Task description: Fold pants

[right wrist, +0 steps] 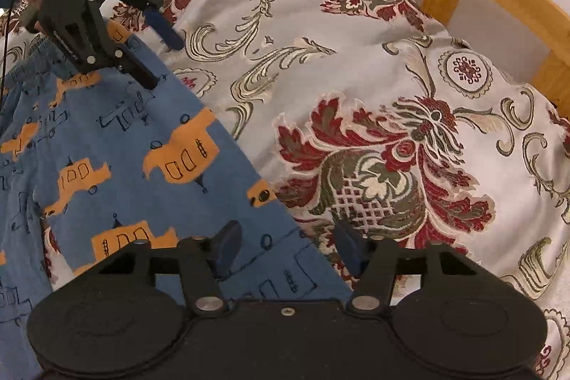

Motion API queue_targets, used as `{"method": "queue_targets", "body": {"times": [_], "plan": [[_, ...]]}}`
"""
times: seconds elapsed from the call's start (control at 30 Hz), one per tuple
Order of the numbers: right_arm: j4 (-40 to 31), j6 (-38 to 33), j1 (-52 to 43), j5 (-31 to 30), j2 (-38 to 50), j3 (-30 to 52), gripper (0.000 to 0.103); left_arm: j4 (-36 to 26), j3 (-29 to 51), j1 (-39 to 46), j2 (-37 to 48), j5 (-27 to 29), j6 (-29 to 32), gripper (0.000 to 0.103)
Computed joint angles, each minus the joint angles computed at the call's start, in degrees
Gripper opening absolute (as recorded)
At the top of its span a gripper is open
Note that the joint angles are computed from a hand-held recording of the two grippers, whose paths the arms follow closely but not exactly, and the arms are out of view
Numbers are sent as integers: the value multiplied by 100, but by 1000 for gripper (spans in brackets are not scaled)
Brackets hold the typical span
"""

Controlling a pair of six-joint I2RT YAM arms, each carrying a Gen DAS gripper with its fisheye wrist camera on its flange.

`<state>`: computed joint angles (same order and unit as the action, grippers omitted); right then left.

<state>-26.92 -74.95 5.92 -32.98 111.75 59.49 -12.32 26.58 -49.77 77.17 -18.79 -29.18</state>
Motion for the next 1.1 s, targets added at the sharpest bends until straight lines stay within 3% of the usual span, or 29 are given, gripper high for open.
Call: {"method": "queue_targets", "body": {"times": [0.1,0.23,0.3,0.33,0.37,0.43,0.5,0.6,0.87,1.1], "plan": [[-139,-159,-12,131,95,171,55,-165,40,25,107,127,319,43],[-21,-93,3,251,152,175,48,-216,72,110,484,174,377,42],[281,-88,44,358,55,-39,35,-108,32,90,579,133,316,39],[396,-126,69,413,14,-125,22,-105,44,44,651,81,300,37],[517,-135,77,465,-23,-209,10,-133,61,-31,721,27,306,30],[550,-135,50,487,-54,-258,2,-221,133,-207,830,-108,273,16],[719,-208,10,477,-168,-440,0,-411,270,-427,950,-349,94,4],[1059,-220,-90,364,-451,-825,0,-600,419,-658,1085,-609,-309,0],[1841,-96,-455,-222,-1394,-1868,0,-1544,769,-1377,995,-1465,-1519,0],[2169,-206,-1087,-863,-2336,-2865,0,-2714,1258,-2380,1113,-2107,-3028,0]]}}
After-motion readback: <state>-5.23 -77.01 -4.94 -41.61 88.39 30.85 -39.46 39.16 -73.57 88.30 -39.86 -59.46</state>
